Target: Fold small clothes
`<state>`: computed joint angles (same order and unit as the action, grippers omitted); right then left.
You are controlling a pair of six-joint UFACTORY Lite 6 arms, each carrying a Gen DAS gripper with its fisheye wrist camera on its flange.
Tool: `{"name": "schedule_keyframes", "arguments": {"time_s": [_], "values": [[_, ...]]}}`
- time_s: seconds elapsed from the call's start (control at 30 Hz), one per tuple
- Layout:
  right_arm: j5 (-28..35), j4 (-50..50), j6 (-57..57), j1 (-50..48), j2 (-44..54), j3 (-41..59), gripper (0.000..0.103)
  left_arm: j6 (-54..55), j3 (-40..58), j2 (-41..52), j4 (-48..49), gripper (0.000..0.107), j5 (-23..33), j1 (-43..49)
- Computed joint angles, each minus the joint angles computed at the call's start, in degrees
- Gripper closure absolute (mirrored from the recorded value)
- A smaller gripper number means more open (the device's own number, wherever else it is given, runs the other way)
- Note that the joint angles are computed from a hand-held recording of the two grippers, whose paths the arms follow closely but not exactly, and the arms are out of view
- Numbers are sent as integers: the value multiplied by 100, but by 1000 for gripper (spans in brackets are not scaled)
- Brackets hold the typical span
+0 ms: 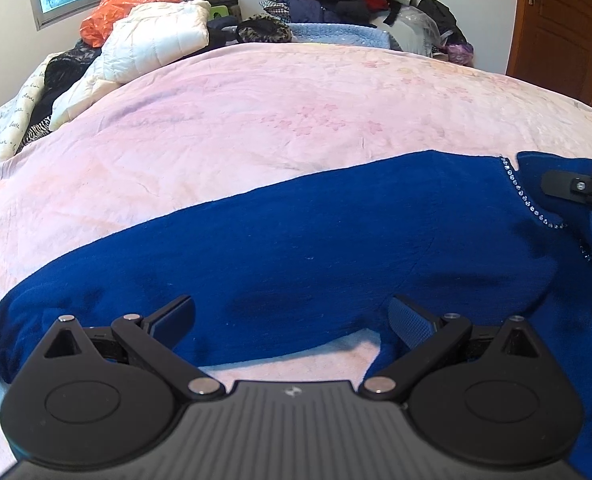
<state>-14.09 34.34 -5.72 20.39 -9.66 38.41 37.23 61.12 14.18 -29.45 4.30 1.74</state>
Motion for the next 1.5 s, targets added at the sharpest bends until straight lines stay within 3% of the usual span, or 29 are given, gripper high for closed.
{"name": "schedule_keyframes", "arguments": {"time_s": [0.27,0.9,1.3,1.37,1.43,1.5], "values": [[-126,1188,-1352,497,772,608,92,726,-29,-3,-649,4,28,138],[-76,1403,-1621,765,1681,1261,92,473,-60,-29,-339,4,-3,416],[45,1478,-1768,851,2264,1843,92,1767,-287,-320,-1543,4,80,838],[166,1210,-1545,818,2357,1925,91,2481,-374,-423,-2250,4,130,993],[353,1373,-1809,804,2513,2088,85,2623,-399,-483,-2386,4,197,1157],[393,1445,-1977,846,2575,2161,59,2830,-410,-526,-2581,4,282,1348]]}}
